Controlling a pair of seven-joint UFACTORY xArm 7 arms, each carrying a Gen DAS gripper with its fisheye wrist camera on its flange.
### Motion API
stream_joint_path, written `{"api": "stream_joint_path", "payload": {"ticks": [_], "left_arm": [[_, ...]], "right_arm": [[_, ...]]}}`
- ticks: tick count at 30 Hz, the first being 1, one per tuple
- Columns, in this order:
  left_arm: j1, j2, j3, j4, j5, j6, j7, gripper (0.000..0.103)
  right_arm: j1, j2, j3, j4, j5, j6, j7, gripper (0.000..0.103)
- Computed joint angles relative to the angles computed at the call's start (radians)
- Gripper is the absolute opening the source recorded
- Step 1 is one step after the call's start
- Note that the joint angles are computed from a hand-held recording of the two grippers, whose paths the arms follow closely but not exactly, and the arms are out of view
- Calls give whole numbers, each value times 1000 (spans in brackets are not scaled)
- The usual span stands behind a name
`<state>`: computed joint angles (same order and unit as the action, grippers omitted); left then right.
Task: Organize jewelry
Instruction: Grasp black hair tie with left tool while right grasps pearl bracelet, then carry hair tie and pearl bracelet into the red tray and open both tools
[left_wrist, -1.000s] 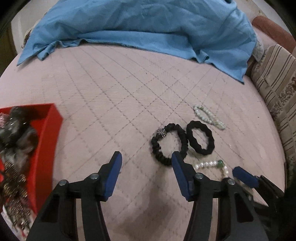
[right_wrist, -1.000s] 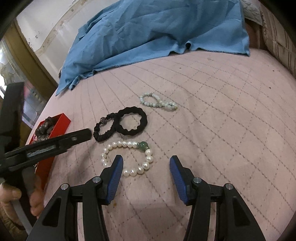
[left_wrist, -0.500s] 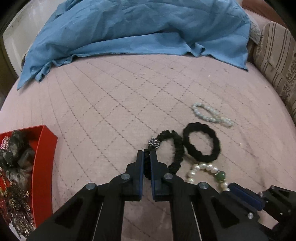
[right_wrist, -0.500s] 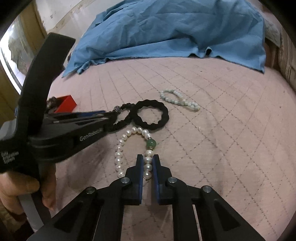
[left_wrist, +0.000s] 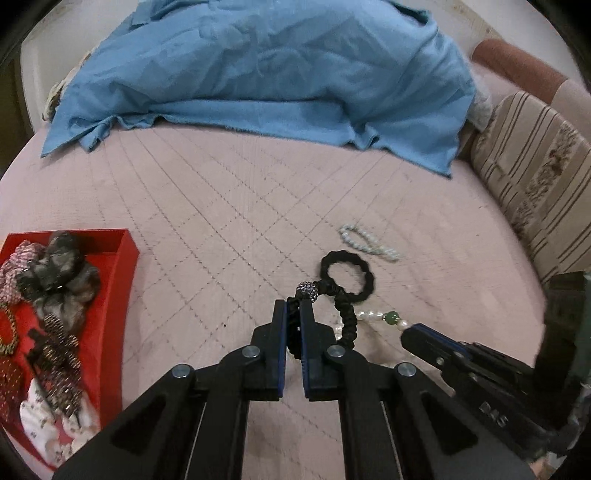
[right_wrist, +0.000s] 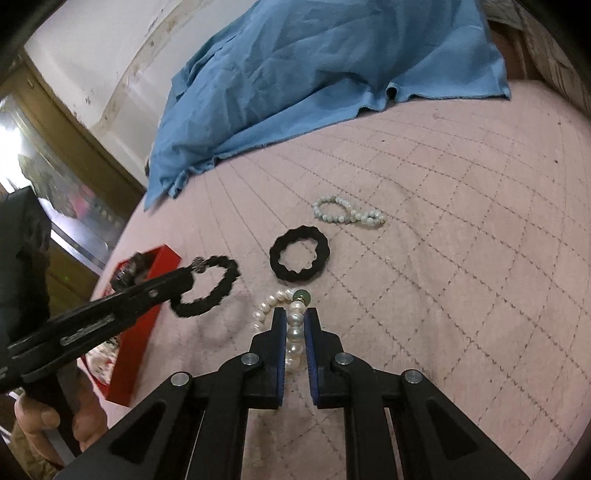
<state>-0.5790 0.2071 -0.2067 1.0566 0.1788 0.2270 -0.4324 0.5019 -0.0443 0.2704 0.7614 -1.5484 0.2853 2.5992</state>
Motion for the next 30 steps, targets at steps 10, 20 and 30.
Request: {"api": "stream_joint_path", "payload": {"ticks": [10,20,30], "left_arm": [[68,-240,-32,-211,-165,-38,105,6],[132,-457,61,-421,-320,-39,174,6],[216,-563,114,-540,-334,-43,210,6]], "right_arm": [[18,-65,31,-35,-12,34,80,11],[28,-143,58,-60,13,49,171,11],[45,-90,119,59,276,126,-165,11]]}}
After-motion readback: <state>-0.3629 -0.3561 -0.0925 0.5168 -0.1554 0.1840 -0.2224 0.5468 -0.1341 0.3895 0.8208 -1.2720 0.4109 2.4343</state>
